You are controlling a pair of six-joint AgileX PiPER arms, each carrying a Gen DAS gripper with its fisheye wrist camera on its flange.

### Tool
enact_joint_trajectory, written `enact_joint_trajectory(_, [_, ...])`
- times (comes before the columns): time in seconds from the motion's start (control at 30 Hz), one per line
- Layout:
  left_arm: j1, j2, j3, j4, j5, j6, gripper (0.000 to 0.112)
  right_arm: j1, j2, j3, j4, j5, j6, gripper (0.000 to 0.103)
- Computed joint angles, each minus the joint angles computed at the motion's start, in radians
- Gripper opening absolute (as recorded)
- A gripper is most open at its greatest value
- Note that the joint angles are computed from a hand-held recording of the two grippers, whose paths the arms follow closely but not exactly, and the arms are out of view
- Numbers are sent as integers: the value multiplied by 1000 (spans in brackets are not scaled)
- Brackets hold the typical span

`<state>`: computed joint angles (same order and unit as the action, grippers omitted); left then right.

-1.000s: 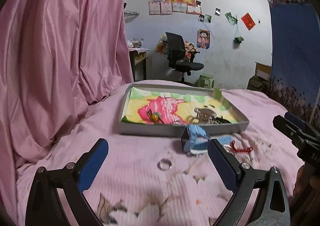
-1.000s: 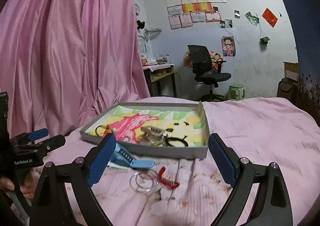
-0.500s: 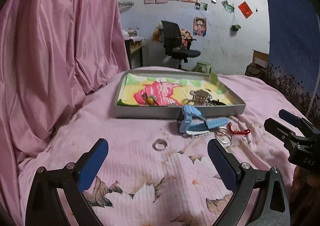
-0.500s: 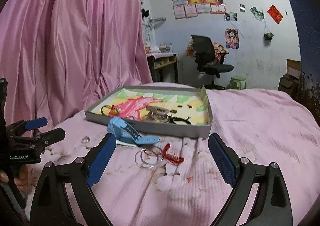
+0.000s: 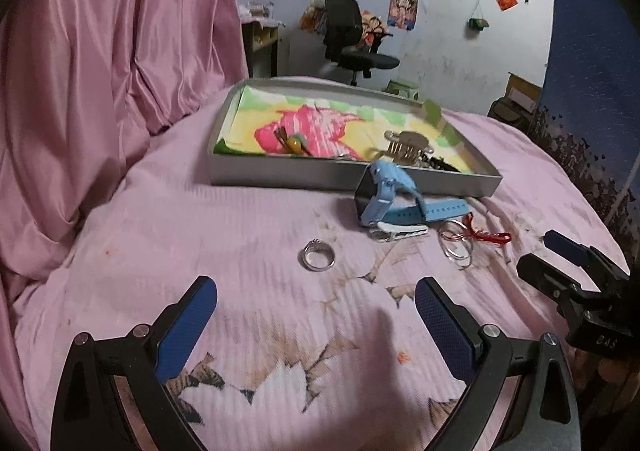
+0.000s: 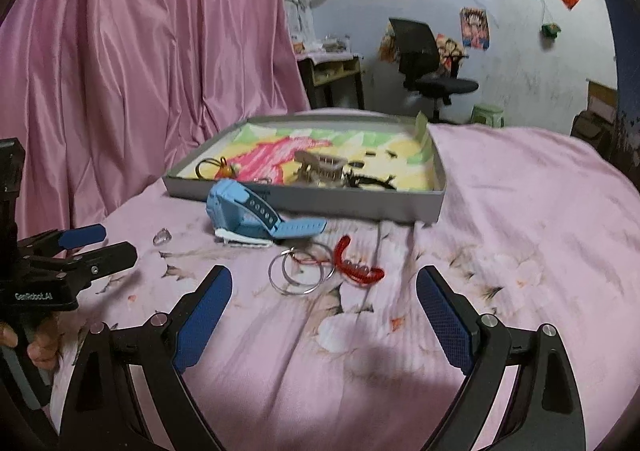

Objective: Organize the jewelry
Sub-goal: 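Grasp the small silver ring with the left tool while the right tool grasps the red beaded bracelet, then carry the ring and red bracelet over the tray and open the left tool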

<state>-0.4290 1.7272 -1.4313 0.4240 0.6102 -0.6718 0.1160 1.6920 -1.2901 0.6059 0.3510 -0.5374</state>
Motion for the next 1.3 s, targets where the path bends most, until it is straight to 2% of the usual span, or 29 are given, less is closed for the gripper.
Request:
enact_joint_trajectory(0.17, [15,31,-32,-43,6,51,92,2,41,-43,-48,40,54,90])
enact_joint_trajectory(0.27, [25,55,-61,-80,18,90,87,-10,64,-78,-49,71,72,85])
enact_joint_trajectory(0.43, [46,100,-110,-143,24,162,77,-37,146,-186,-75,153,146,65])
enact_joint_trajectory(0.5, [57,116,-129,-176,26,198,75,-40,176,-221,-95,180,174,62])
enact_joint_trajectory(0.67, [77,142,-160,-238,30,249,59,-30,253,-328,-156,255,239,50])
enact_joint_trajectory(0.7, [81,142,-160,-250,27,257,57,-30,262,-343,-159,268,243,44])
enact_joint_trajectory(0.83, [82,147,-162,-275,25,284,43,-23,277,-363,-177,286,259,33])
enact_joint_trajectory(1.17, [71,141,-153,-272,15,287,20,-26,253,-325,-145,273,228,17])
enact_joint_trajectory(1.3, [69,139,-151,-270,11,290,20,-36,234,-289,-101,259,192,13])
